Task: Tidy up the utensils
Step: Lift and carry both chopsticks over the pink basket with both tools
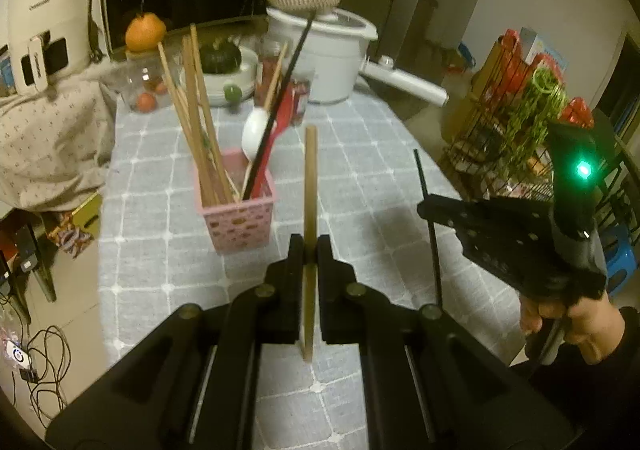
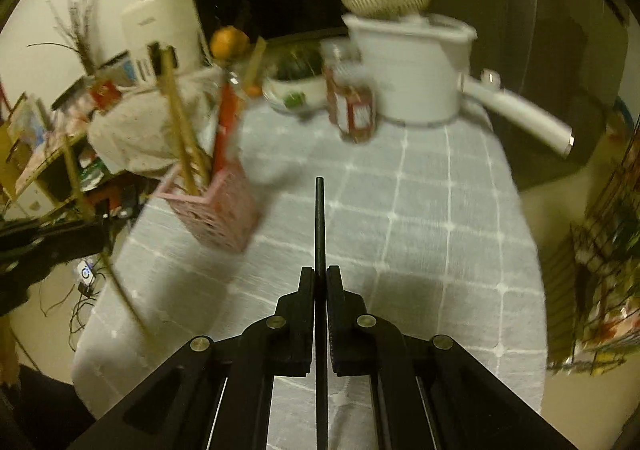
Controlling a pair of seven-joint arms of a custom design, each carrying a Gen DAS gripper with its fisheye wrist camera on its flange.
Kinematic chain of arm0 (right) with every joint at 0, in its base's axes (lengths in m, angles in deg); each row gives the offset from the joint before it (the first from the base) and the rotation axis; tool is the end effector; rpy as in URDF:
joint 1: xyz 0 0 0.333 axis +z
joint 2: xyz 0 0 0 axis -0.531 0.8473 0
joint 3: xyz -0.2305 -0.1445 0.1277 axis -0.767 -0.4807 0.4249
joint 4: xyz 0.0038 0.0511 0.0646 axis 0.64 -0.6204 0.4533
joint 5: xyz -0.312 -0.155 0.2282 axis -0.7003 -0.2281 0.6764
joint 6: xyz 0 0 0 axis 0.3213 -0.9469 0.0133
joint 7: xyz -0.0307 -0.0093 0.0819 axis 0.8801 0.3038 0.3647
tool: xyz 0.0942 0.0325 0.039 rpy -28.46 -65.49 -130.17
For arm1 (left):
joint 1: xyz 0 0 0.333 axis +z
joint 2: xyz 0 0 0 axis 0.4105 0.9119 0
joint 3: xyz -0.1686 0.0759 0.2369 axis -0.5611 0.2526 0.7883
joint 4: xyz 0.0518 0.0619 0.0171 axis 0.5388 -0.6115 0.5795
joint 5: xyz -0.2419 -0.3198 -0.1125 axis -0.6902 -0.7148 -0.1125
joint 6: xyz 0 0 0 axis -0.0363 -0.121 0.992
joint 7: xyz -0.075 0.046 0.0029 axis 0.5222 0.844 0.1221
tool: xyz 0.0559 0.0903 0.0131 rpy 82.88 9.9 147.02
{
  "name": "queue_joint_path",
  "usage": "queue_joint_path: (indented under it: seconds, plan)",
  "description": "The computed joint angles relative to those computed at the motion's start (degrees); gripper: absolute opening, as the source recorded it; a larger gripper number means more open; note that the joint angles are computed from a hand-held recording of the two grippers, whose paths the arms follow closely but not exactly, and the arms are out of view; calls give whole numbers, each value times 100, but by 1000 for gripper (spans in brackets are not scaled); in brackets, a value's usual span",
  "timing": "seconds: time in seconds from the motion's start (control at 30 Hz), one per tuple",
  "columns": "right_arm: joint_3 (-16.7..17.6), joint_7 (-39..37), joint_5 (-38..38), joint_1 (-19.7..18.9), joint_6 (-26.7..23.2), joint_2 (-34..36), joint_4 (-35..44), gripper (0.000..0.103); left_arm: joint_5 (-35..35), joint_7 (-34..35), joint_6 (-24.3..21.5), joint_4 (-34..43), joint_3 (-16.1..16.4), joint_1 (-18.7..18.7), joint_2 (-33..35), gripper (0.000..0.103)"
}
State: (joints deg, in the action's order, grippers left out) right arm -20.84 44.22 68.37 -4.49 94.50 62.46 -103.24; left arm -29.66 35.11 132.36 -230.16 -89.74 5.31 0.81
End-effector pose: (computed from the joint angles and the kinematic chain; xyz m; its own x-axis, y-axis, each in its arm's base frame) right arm 0.4866 0.3373 0.4534 0.7184 -0.6875 -0.1063 -0.5764 -0.5026 -0.6443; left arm 0.3353 -0.2791 0.5071 0.1818 -0.9656 0.1860 -0.7190 -0.2596 -0.6447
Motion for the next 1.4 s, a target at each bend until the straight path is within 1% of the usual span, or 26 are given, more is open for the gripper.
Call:
queue_joint_path:
  seconds: [0.07,0.23,0.3,0.33,0.47,0.57,0.63,0.73,0.8,0.9,0.97,1.23,1.4]
  plan:
    - [8,-321,354,70,149,-179,-111,5,130,-123,35,-21,-89,90,-122,7]
    - [-91,-910,1194,285,312,-522,-228,5,548,-439,162,-29,-312,314,-464,7]
    - [-130,-1140,1530,380,426,-574,-166,5,804,-614,203,-14,-447,479,-621,7]
    - [-148,-1236,1664,414,463,-579,-122,5,998,-759,211,0,-566,626,-741,7]
    - [-181,-1494,2158,498,578,-540,132,5,1541,-1288,315,-43,-803,1016,-1103,7]
    - [-164,-1561,2311,489,610,-463,302,5,1863,-1691,454,-132,-886,1311,-1325,7]
    - [-137,-1565,2332,469,624,-412,403,5,2013,-1856,420,-140,-942,1454,-1365,7]
    - [-76,-1455,2157,426,665,-339,481,5,2223,-2151,468,-182,-984,1632,-1370,7]
    - [-32,-1275,1910,390,665,-311,492,5,2364,-2309,449,-184,-1034,1746,-1328,7]
    - [-11,-1100,1671,362,595,-311,474,5,2494,-2401,374,-175,-1009,1781,-1187,7]
    - [-14,-1096,1639,368,592,-337,440,5,2488,-2364,252,-147,-940,1701,-1059,7]
    - [-70,-1210,1787,407,555,-417,378,5,2495,-2320,-10,-38,-673,1512,-486,7]
    - [-77,-1302,1890,424,549,-424,402,5,2521,-2347,11,10,-508,1440,-198,7]
